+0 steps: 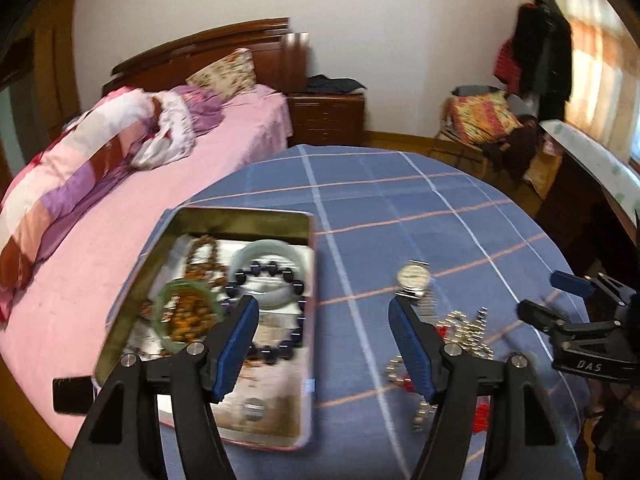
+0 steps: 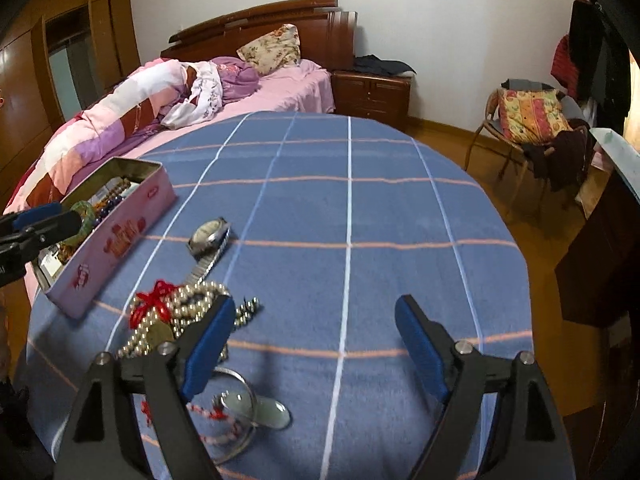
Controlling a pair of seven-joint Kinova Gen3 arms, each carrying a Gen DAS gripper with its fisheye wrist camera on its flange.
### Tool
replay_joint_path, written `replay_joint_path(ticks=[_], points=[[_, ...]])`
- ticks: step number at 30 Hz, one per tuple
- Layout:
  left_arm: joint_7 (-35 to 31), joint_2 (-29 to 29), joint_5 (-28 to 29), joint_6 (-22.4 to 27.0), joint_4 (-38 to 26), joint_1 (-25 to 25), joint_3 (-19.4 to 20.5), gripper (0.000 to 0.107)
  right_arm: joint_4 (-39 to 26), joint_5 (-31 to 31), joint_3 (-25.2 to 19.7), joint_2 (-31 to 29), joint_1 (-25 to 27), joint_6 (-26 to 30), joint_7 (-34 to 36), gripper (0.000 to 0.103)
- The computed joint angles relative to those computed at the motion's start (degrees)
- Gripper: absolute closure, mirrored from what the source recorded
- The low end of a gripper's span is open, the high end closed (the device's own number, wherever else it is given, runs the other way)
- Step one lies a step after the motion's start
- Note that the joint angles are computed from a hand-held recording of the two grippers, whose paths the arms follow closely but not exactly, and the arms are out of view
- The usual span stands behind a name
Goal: Organize jewelry
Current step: 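Grasp the pearl necklace by its red bow with the left tool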
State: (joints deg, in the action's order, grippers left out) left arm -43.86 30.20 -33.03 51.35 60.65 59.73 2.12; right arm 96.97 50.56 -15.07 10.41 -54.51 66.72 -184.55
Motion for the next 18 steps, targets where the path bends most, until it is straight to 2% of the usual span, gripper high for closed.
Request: replay_joint_path(ticks=[12,18], points=[[-9.32,6.83,3.81,4.74,-8.65,2.23,0.85,0.040,3.61,0.89,-1.98,-1.80,-1.99,1.30,-4.27,0.018],[-12.94,8.30,6.78,5.17,-10.32,2.13,0.82,0.040,5.25,0.48,-3.06,-2.36,-2.27,2.28,-6.76,0.018]])
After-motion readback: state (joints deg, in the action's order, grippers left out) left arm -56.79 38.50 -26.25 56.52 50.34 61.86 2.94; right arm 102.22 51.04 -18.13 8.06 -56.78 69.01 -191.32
